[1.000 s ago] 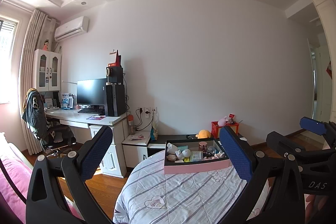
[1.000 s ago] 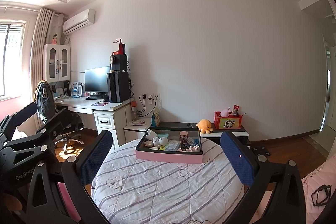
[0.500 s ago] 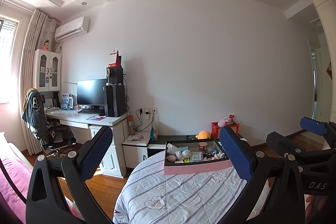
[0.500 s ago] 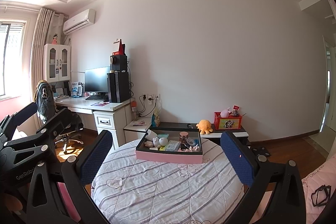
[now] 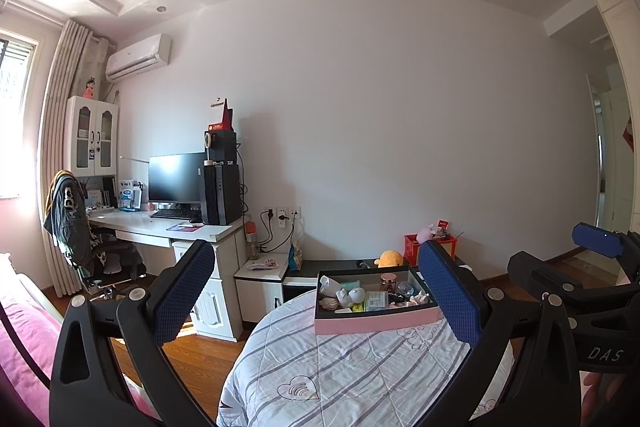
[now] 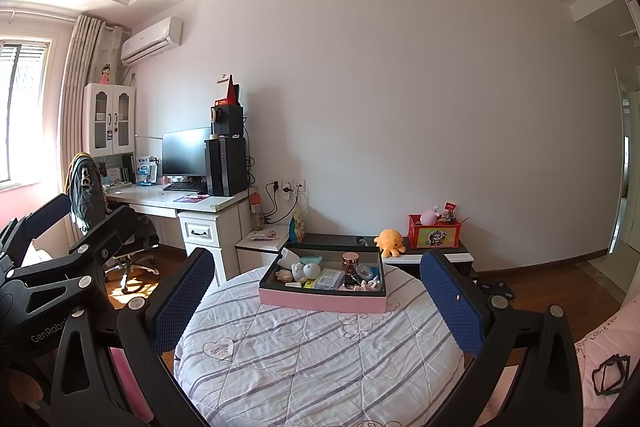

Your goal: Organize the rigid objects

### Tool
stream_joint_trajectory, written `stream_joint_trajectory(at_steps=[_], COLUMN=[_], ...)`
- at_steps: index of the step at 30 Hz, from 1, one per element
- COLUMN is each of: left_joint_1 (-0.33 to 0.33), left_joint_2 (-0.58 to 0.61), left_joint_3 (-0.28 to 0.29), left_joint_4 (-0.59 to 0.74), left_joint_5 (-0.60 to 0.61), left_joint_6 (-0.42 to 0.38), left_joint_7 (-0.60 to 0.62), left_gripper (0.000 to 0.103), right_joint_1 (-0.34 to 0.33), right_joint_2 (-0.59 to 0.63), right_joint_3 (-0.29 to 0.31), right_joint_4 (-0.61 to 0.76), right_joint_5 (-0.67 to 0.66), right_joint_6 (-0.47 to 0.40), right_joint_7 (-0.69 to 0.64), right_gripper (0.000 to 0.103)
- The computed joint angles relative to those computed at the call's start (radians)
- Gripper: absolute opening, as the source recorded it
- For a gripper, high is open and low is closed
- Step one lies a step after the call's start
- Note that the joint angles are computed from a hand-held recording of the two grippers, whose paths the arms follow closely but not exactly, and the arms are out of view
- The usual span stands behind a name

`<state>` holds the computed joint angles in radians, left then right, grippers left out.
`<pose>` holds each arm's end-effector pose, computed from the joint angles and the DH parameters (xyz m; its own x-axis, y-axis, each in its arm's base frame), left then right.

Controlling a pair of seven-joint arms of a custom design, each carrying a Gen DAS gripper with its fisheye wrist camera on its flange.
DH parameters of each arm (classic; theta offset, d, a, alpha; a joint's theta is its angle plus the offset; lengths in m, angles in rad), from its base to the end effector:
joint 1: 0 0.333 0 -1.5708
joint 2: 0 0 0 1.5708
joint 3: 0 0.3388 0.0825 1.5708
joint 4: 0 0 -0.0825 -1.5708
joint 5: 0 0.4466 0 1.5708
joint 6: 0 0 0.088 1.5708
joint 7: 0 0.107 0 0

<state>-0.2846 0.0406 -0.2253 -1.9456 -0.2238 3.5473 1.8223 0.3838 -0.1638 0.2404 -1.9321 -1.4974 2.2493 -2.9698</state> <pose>0.5772 -0.2881 0.6480 -0.4101 -0.9113 -0.0378 -0.0013 0.0421 -0.9991 0.5089 0.3445 0.6434 -0.2937 -0.9553 -0.0340 -0.1352 0.0767 -0.9879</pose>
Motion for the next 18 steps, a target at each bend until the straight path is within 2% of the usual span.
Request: stream_joint_trajectory(at_steps=[12,18], left_joint_1=[0.001,-0.001], left_joint_2=[0.006,0.016], left_joint_3=[-0.001,-0.001], left_joint_4=[0.006,0.011], left_joint_5=[0.007,0.015], left_joint_6=[0.016,0.045], left_joint_7=[-0.011,-0.023], left_gripper=[0.103,0.103], right_joint_1=[-0.002,0.004], right_joint_2=[-0.005,-0.006], right_joint_3=[0.0,0.017], right_joint_4=[-0.003,-0.014], right_joint_5=[-0.025,-0.124], right_joint_6=[0.002,-0.073], right_joint_7=[0.011,0.044], right_gripper=[0.103,0.103])
